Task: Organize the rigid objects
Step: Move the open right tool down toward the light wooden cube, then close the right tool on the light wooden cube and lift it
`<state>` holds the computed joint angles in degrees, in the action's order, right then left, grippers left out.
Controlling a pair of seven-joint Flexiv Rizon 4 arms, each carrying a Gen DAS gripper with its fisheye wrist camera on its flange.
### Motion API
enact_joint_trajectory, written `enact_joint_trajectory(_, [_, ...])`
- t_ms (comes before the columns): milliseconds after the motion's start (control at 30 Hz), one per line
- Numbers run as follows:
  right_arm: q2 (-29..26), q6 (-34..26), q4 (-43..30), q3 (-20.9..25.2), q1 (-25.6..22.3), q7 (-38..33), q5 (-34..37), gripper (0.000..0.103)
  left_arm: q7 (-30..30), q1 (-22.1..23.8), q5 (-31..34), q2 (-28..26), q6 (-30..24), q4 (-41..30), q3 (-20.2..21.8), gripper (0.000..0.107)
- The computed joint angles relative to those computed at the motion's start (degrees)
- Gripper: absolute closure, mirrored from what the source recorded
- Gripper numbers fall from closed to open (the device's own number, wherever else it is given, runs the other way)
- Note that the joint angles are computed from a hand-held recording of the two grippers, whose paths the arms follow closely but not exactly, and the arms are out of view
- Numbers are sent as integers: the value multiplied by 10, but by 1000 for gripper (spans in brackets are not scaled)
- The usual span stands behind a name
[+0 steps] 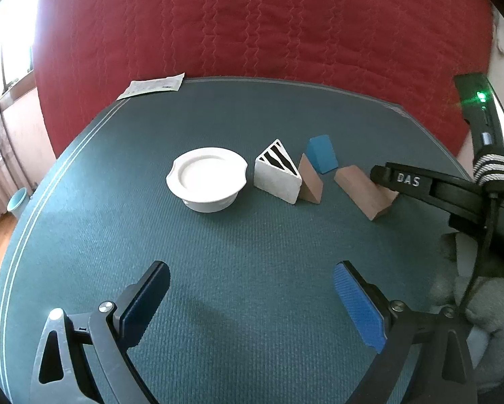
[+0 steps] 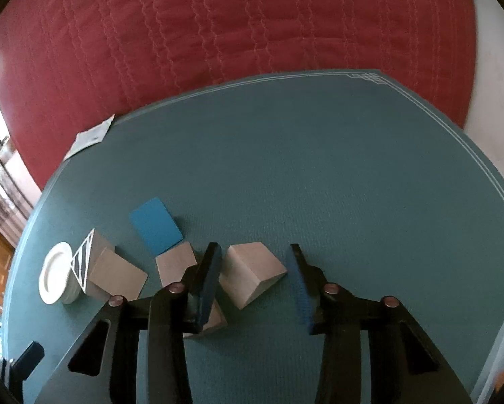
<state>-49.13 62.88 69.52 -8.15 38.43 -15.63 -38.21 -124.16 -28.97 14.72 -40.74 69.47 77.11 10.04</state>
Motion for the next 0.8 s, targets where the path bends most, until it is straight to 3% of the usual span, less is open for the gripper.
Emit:
enact_joint_trajectory(500, [50,-12,77,6,5,-34,-40,64,4,4,-4,-2,0,0,-3,7])
enact_joint_trajectory(800, [30,-47,33,20,1,-49,-28,62,4,4,-3,-1,1,0,-2,7])
